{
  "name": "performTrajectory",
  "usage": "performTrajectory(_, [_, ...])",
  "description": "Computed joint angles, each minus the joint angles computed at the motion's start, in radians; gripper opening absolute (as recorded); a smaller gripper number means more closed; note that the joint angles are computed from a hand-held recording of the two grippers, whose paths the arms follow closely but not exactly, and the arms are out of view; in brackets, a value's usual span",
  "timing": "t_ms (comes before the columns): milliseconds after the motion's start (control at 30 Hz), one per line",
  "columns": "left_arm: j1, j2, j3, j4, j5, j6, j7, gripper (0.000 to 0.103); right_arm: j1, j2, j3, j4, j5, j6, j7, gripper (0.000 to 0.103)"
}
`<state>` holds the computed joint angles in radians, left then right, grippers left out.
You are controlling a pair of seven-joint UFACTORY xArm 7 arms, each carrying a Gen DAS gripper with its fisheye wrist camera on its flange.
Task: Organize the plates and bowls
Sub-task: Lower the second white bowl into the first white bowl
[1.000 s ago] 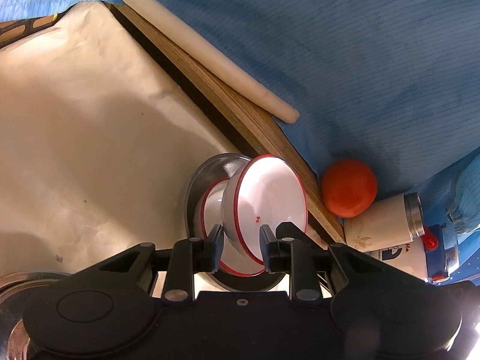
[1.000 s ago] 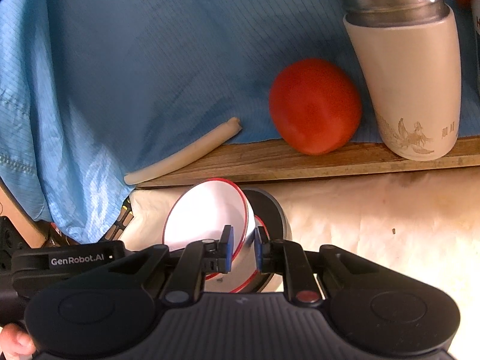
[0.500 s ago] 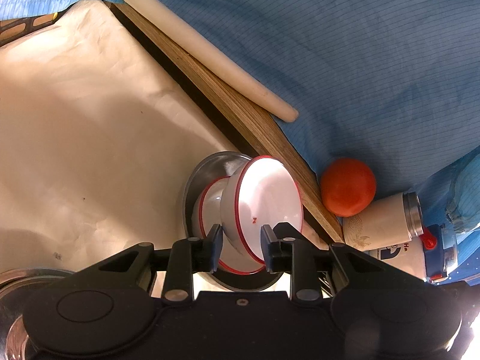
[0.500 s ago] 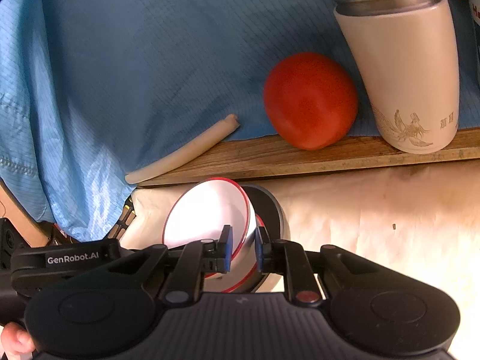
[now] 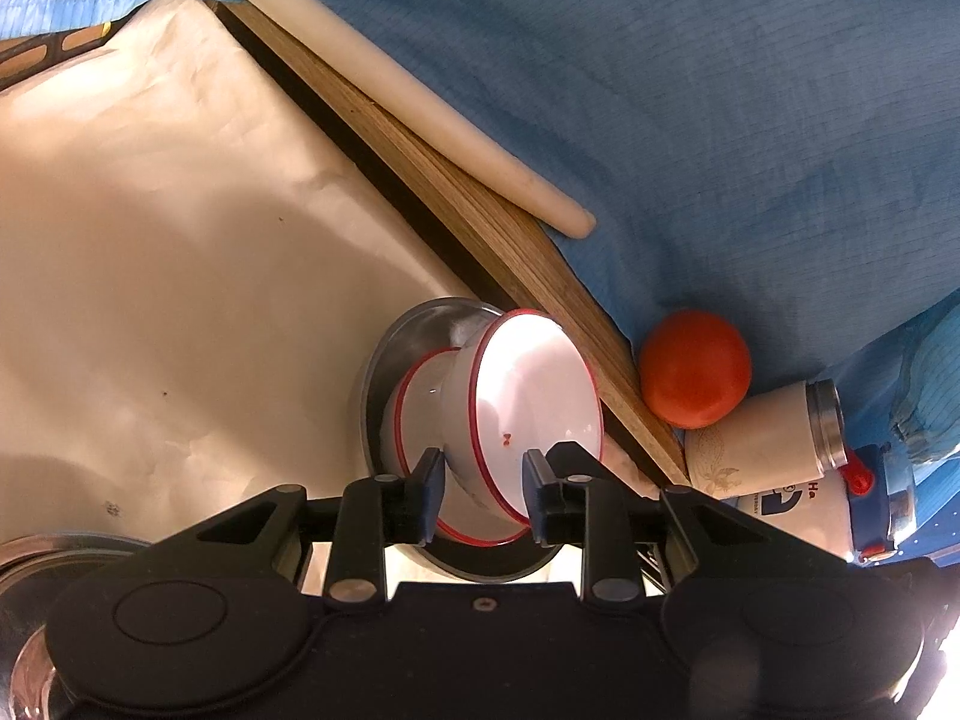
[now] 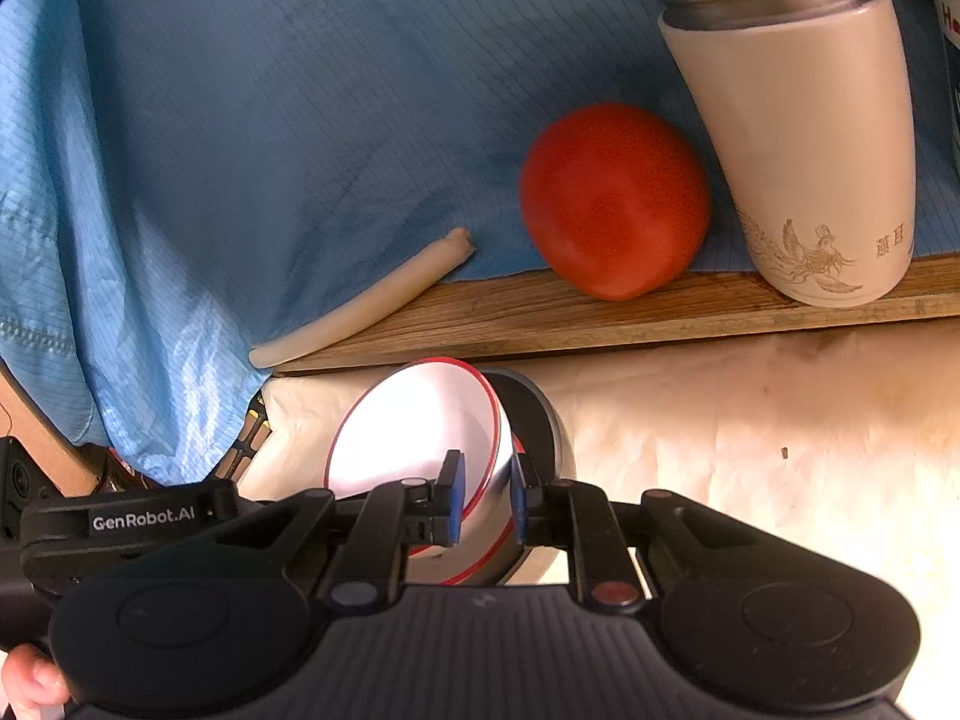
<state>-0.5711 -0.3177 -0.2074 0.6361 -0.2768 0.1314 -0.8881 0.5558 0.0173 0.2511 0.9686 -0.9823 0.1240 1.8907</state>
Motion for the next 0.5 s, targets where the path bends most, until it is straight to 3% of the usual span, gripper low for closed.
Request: performTrajectory(500, [0.01, -0.001, -0.003, 0.017, 0.011, 0.042, 0.015, 0.029, 0.003, 0.004, -0.004, 0.001, 0.014, -0.005, -0.013, 0.019])
